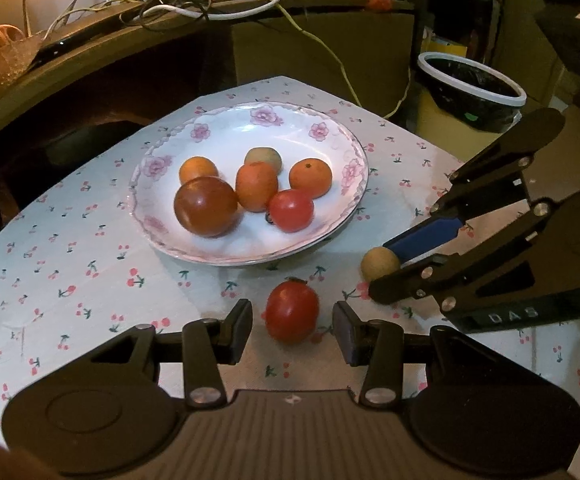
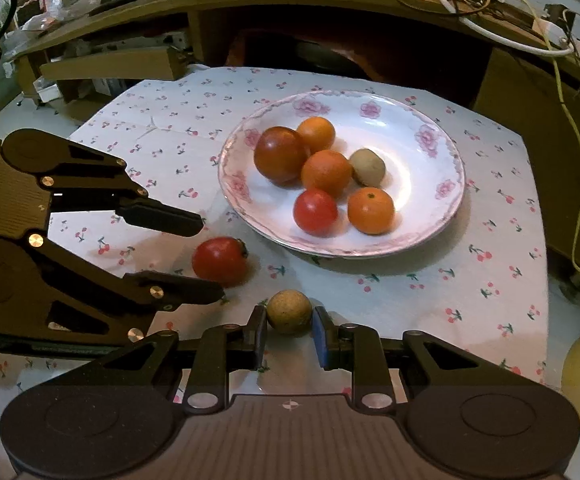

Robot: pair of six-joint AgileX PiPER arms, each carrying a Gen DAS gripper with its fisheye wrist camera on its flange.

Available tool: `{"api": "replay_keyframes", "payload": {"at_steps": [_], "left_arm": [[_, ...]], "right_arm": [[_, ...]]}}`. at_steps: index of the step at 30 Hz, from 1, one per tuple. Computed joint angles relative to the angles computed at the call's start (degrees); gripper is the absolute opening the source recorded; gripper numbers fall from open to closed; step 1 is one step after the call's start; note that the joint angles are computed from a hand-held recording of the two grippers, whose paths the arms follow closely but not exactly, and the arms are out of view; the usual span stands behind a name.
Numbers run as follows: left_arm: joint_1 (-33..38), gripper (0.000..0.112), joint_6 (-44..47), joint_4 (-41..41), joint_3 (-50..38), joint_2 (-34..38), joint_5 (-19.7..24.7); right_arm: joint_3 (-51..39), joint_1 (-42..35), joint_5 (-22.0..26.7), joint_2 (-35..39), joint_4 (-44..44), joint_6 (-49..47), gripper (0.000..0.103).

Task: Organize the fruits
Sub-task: 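Close left tool on a red tomato while right tool grasps the kiwi, then carry the red tomato and kiwi over the white plate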

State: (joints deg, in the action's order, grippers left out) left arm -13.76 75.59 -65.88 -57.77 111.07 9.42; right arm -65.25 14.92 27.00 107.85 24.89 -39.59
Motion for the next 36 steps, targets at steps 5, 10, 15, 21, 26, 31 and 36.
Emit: {"api": "replay_keyframes", "payload": {"at_steps": [5,10,15,21,26,31,36], "left_arm": [[-1.3,0.049,-7.6,6.8,-1.2,1.2,-1.3],[-1.8,0.049,-13.7,11.9,-1.7,1.5,-1.8],[-2.3,0.048,-22.5,20.5,-1.7,1.3,-2.5],[-2.7,0.047,-35.7,33.3,-2.1,1.2,-2.7],[-3.5,0.045,-47.9,45.4,-2.5,1.2,-2.6],[-4.0,0.044,-57.1,54.1,-3.1,1.4,-2.2],[-4.5,0.041,-63.5,60.6,-3.5,1.3,-1.4]], "right_arm": [[0.2,-0.2,0.1,-0.4,-0.5,0.3,0.025],[0.2,-0.4,-0.2,-0.3,-0.7,0.8,0.025],[0.2,0.0,-1.0,-0.2,-1.3,1.7,0.026],[-0.4,0.6,-1.6,0.5,-2.3,3.4,0.029],[-1.0,1.0,-1.8,0.9,-4.9,6.5,0.029],[-1.2,1.5,-1.8,1.0,-6.4,8.3,0.030],[-1.4,1.9,-1.9,1.0,-8.4,10.4,0.029]]}}
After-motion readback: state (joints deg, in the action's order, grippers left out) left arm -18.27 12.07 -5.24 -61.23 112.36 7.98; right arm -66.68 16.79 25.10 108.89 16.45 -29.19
